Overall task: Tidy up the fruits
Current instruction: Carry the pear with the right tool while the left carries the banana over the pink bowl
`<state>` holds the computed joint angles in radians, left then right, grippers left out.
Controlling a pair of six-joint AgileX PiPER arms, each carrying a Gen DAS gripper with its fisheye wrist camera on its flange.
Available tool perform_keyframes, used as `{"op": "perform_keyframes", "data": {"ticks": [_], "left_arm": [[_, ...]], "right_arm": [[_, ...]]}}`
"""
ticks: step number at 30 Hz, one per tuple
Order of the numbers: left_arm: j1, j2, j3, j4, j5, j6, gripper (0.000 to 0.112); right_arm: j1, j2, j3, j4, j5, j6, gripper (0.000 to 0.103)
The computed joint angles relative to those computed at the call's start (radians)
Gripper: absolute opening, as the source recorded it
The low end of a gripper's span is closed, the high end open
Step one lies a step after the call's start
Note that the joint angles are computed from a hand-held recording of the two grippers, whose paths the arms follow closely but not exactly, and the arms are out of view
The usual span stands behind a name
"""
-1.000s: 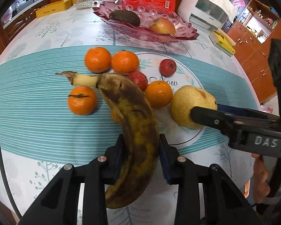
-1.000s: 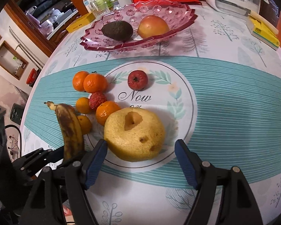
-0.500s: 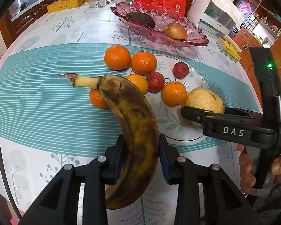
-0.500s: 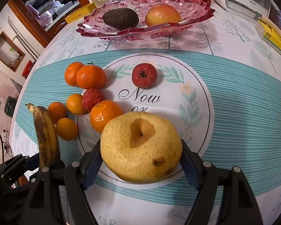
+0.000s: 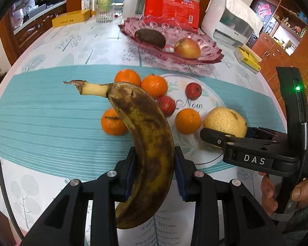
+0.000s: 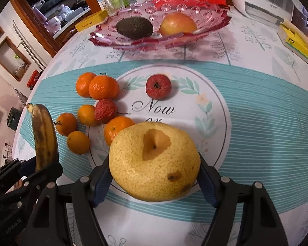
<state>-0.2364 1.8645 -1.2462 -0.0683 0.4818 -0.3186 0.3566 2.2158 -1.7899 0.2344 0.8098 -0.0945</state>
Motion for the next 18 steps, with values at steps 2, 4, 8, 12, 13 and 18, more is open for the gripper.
{"op": "perform_keyframes", "data": {"ticks": [2, 4, 8, 12, 13, 18], "left_arm": [[-0.003, -0.007, -0.022, 0.005, 0.013, 0.006, 0.033], [-0.011, -0.012, -0.055, 0.021, 0.034, 0.002, 0.033], [-0.021, -0.009, -0.155, 0.057, 0.103, -0.004, 0.033], [-0.015, 0.001, -0.275, 0.047, 0.179, 0.029, 0.033], [-0.011, 0.008, -0.322, 0.046, 0.207, 0.043, 0.033], [0.011, 0.075, -0.609, 0.066, 0.367, 0.125, 0.033]], "right_arm": [[-0.004, -0.018, 0.004, 0.014, -0.002, -0.01, 0.074], [-0.008, -0.04, 0.007, 0.027, 0.0, -0.02, 0.074], [-0.015, -0.085, 0.008, 0.052, -0.001, -0.049, 0.074], [-0.017, -0.115, -0.042, 0.045, 0.028, -0.051, 0.074], [-0.02, -0.116, -0.073, 0.044, 0.046, -0.049, 0.074], [-0.038, -0.057, -0.326, 0.045, 0.179, -0.029, 0.074]]}}
